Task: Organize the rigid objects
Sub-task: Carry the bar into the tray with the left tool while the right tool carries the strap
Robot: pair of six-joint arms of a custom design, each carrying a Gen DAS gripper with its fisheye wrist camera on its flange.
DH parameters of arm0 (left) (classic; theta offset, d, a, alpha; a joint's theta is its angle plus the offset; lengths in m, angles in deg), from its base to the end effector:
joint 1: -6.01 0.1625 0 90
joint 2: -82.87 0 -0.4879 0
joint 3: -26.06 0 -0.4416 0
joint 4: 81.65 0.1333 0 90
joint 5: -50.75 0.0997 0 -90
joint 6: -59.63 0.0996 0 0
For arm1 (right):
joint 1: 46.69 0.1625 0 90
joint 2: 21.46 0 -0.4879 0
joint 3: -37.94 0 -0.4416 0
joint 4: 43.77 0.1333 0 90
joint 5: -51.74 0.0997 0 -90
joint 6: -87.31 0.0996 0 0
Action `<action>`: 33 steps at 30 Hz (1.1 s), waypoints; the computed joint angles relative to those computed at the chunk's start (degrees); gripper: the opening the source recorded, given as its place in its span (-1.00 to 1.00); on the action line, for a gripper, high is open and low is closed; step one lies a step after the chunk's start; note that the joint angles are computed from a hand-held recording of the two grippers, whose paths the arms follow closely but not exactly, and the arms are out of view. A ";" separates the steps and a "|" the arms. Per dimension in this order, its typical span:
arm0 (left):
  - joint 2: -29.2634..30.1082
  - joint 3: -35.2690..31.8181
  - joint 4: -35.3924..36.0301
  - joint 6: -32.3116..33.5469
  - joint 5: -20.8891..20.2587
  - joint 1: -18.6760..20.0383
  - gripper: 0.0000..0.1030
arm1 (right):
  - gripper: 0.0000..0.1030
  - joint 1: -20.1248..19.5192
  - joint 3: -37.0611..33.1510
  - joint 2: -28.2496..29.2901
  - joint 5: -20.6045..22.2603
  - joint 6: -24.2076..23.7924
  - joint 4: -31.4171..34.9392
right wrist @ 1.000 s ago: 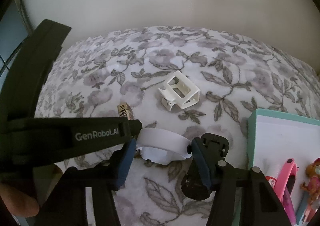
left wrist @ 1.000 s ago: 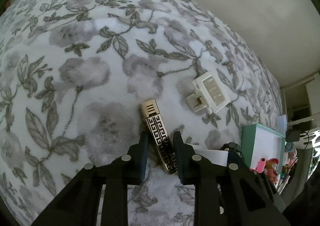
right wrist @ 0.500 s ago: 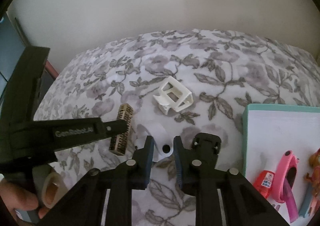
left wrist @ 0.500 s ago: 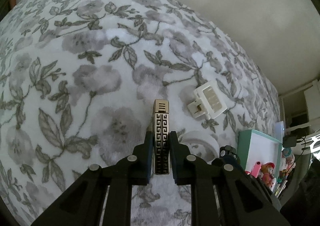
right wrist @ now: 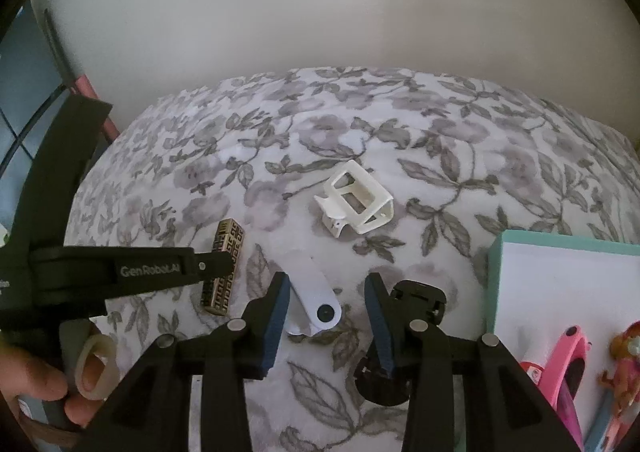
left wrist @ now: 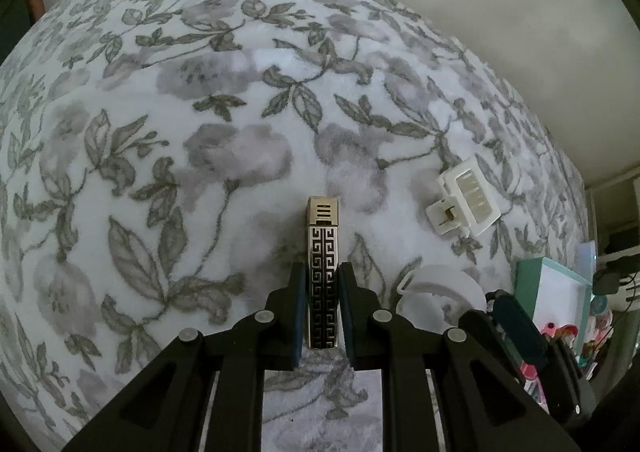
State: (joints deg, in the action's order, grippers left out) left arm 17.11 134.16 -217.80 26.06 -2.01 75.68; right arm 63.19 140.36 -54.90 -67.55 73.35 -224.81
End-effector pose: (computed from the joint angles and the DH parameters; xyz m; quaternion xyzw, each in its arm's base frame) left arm -0.0379 -0.6594 0.2375 -0.1197 0.9396 -0.1727 0.2702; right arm 0.3144 -0.6206 -0.0239 0.2301 -0.9226 0.1977 0.2383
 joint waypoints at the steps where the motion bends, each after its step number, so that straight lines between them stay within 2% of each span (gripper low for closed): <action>1: 0.01 0.00 -0.05 0.08 0.05 -0.01 -0.68 | -0.18 0.07 -0.23 0.29 -0.27 -0.58 -0.02; 14: 0.99 -0.48 -0.73 -0.10 -0.40 0.59 -0.68 | -0.18 0.20 -1.97 2.04 0.04 -2.64 2.34; 15: 0.97 -0.52 -0.63 0.02 -0.38 0.61 -0.68 | -0.19 0.17 -1.79 1.95 0.23 -2.71 2.08; 20: 0.28 -0.21 -0.61 -0.15 -0.54 0.34 -0.70 | -0.57 0.40 -1.49 1.69 0.07 -2.78 1.78; 33: -2.05 2.10 -3.25 0.64 0.94 -4.74 -0.70 | -0.60 1.03 3.39 -3.10 1.59 -0.40 -1.14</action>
State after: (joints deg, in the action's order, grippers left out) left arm 15.06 136.26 -221.05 26.70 -1.07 70.94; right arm 64.21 143.74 -58.01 -65.95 72.95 -225.95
